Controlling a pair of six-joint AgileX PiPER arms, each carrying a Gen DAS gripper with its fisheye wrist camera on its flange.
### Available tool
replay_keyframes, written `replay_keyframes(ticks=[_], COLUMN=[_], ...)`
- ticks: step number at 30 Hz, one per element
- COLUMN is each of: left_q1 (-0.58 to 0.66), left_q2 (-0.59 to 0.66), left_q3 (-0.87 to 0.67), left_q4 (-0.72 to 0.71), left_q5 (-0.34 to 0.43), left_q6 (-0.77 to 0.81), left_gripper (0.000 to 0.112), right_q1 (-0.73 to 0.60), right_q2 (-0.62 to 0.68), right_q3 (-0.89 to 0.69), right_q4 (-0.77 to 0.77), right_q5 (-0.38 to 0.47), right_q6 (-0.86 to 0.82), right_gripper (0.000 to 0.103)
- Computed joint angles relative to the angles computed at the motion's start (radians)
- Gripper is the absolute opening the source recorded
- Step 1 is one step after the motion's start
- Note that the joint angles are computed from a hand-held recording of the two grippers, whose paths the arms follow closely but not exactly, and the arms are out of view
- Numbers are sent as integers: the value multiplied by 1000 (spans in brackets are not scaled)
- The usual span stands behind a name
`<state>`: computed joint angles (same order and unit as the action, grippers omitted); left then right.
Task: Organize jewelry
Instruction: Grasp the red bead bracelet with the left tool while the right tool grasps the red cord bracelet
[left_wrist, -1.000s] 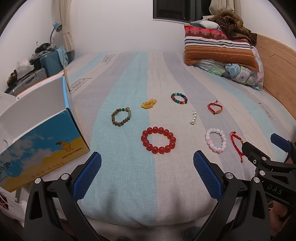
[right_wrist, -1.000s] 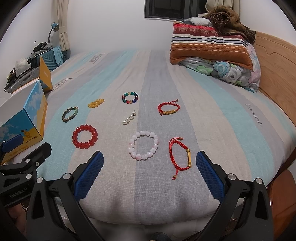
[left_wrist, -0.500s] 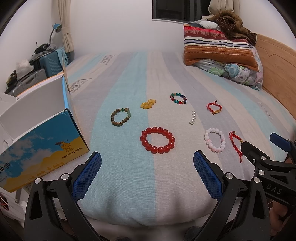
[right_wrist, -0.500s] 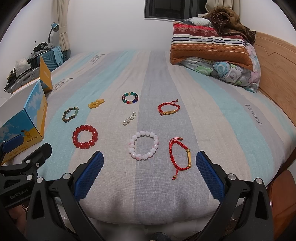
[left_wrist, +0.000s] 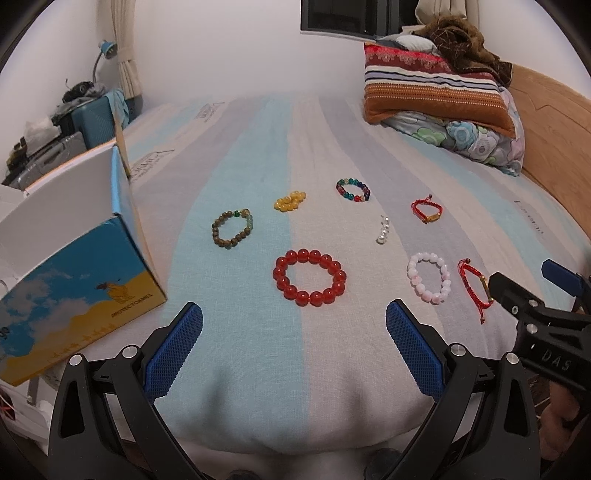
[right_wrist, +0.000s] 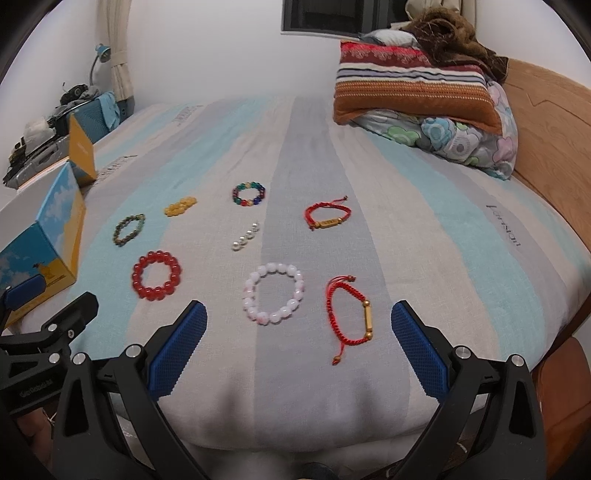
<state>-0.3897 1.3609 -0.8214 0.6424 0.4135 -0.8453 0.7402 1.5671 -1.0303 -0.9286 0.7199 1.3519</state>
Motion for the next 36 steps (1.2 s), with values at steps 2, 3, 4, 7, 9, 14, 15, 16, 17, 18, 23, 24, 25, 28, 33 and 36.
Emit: replay_keyframes(ticks=[2,3,4,7,9,14,15,16,17,18,23,24,25,28,33,36], left_q1=[5,6,10,23,25,37,38,38,39,42,61,64,69,77,83,82], left_q2=[37,61,78,153,197,301,318,337,358,375,444,452,458,481,500,493], left_q3=[-22,-39,-51,-102,-133,-207,-219,-235,-252,-263,-300,-304,-306,-317,-327,-316], left_q4=[19,19,15,-18,-17,-27,-19,-11,-8,-14,-81,-93,-108,-151,-227,-244], left_q5=[-9,-8,-11,-22,-23,-39,-42,-39,-36,-41,-58,-61,-70,-76,-71,-80], left_q6=[-9,-7,-2,32,36,55,48,42,41,48,121,134,152,192,267,284], left_gripper=[97,97,97,97,97,97,97,97,97,97,97,97,97,95,81,68], right_q1=[-34,-53,-72,-134,-179,-235,-233,-231,-231,-231,-288,-305,-315,-346,-363,-354], right_q2=[10,18,25,50,71,137,148,166,185,201,255,249,247,251,271,279], right_q3=[-4,-6,-6,-8,-8,-37,-47,-63,-80,-93,-124,-115,-109,-105,-108,-112], right_q4=[16,25,31,70,96,141,139,136,133,133,259,293,309,374,454,453], right_q5=[-19,-32,-45,-93,-135,-209,-211,-217,-215,-211,-213,-219,-225,-222,-229,-232], right_q6=[-28,-43,-55,-111,-143,-224,-233,-251,-266,-273,-391,-424,-442,-507,-590,-592], right_gripper=[96,96,96,96,96,94,94,94,93,92,83,83,82,71,59,49])
